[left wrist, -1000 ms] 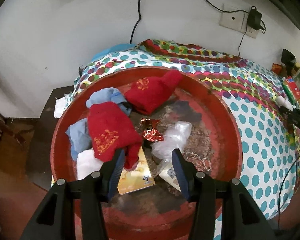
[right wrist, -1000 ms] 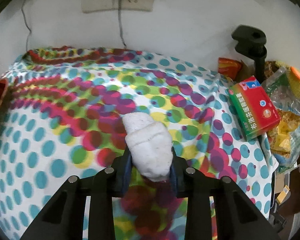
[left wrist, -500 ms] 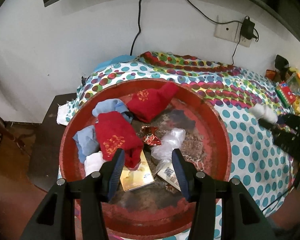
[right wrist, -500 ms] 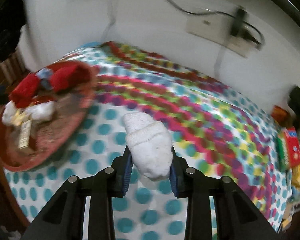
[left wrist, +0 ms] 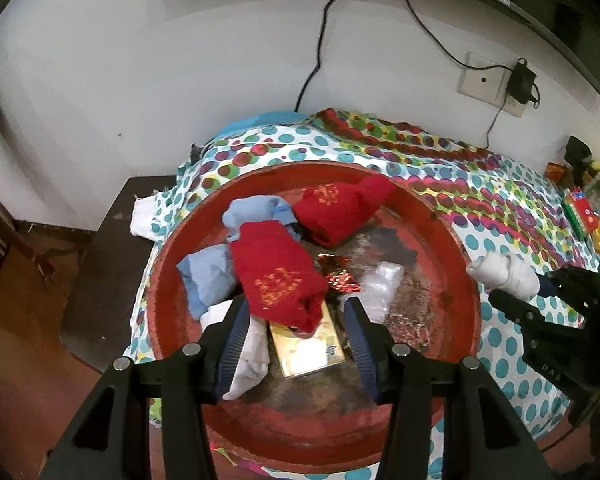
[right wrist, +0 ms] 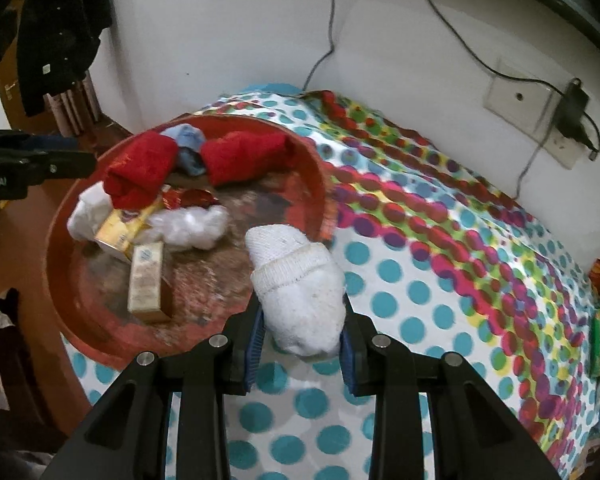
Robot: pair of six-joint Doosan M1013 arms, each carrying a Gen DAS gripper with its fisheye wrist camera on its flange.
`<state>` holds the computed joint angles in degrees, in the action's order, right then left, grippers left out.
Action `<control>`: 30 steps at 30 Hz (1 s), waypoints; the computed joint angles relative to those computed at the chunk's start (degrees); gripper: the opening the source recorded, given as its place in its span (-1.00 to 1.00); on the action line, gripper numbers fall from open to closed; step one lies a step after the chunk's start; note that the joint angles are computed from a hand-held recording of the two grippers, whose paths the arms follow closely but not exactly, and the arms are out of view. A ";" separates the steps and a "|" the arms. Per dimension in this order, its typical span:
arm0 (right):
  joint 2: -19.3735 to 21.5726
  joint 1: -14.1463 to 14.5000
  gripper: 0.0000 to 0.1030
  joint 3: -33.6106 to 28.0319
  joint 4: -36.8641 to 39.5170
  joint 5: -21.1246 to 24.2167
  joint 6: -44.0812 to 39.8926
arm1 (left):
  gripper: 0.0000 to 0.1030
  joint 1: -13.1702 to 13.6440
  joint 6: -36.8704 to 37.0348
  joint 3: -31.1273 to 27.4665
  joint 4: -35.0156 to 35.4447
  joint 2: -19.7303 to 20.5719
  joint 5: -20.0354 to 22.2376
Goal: Organize objects
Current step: 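Carry the white sock in the right tool into the red tray and release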
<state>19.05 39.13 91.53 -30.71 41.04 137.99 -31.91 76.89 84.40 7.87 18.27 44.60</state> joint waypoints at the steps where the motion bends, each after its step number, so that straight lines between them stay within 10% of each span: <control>1: 0.31 0.03 -0.42 -0.44 0.35 -0.26 -0.33 | -0.03 0.15 -0.22 0.01 -0.01 0.00 0.09; 30: 8.97 -0.48 -0.36 -12.34 9.30 3.12 -9.00 | -0.03 1.49 -1.68 -0.17 -0.57 0.31 1.31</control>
